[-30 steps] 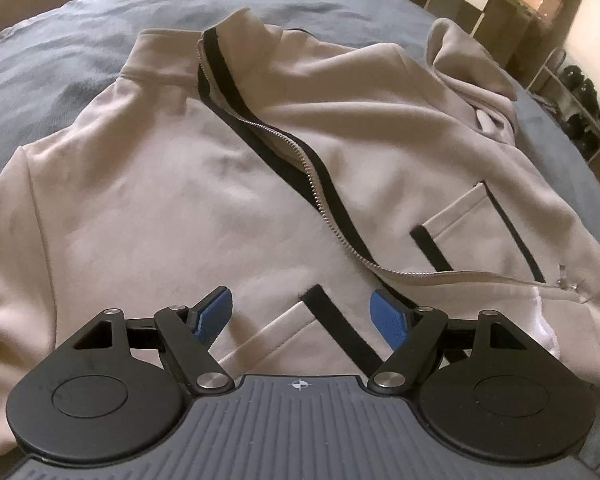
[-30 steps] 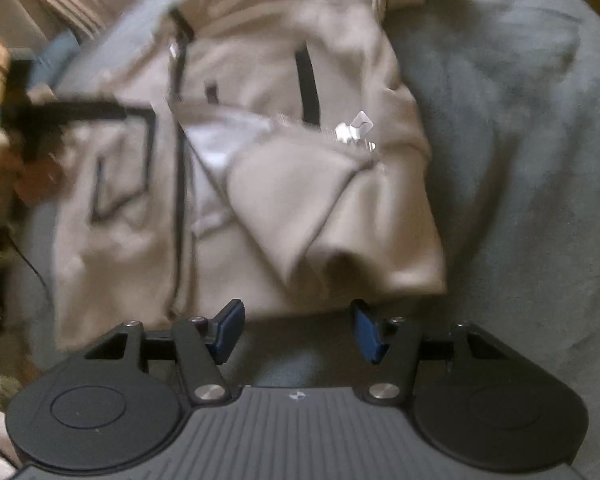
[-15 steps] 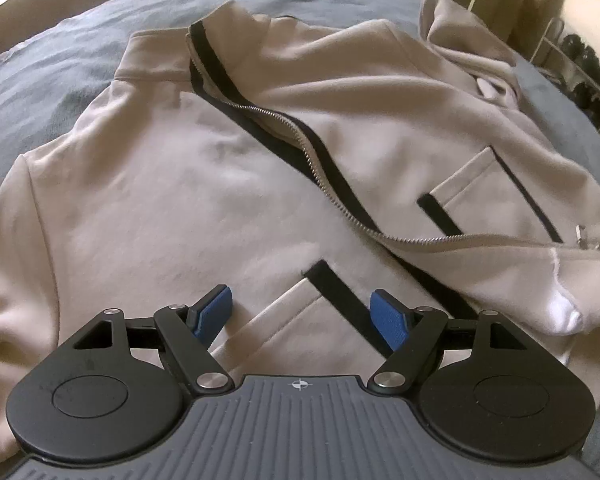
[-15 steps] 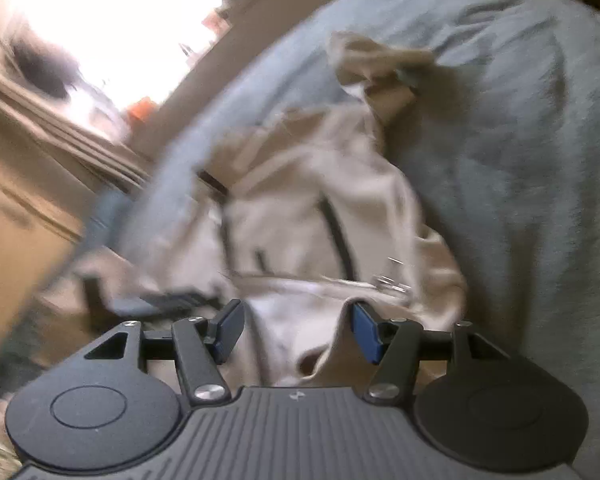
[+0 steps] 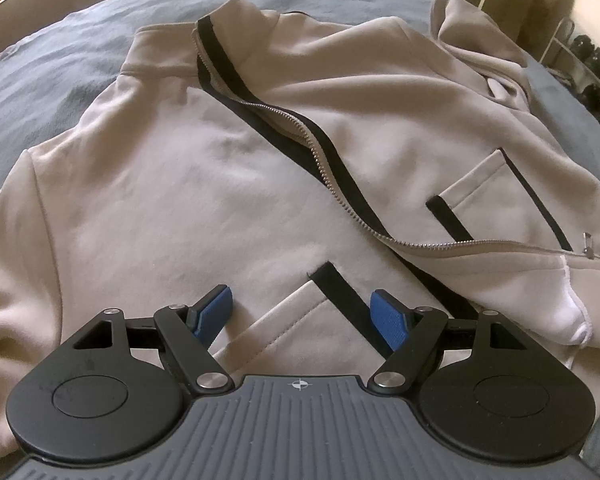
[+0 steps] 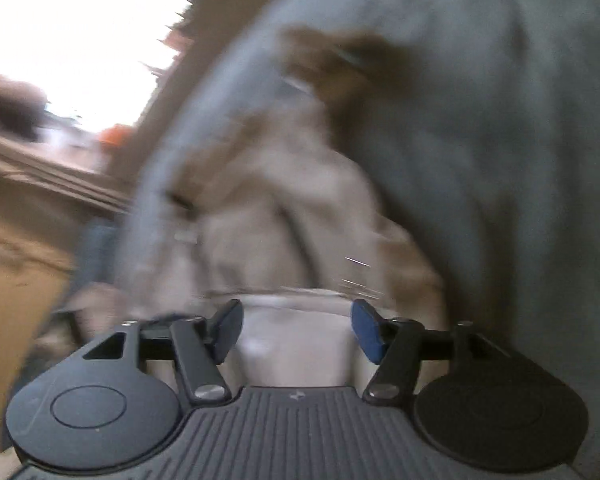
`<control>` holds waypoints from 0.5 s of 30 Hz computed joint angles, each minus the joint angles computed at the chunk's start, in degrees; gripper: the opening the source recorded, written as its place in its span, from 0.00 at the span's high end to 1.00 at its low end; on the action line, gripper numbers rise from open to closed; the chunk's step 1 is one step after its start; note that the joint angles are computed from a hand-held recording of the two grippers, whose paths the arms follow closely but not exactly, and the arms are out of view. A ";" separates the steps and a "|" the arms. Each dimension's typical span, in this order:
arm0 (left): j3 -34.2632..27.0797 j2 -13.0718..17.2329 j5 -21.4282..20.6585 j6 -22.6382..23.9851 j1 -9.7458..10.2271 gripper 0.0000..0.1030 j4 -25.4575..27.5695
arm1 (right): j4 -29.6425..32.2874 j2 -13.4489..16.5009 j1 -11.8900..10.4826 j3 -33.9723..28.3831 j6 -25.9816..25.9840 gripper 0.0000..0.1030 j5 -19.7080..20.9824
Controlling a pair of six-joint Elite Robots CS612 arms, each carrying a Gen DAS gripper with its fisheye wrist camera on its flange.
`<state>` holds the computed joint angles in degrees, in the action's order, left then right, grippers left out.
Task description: Fold clothes
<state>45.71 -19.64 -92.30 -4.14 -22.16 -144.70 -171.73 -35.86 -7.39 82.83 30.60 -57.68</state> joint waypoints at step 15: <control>-0.42 -0.02 0.88 -1.63 -0.15 0.25 1.74 | -5.32 1.02 1.06 1.21 0.74 0.88 -2.54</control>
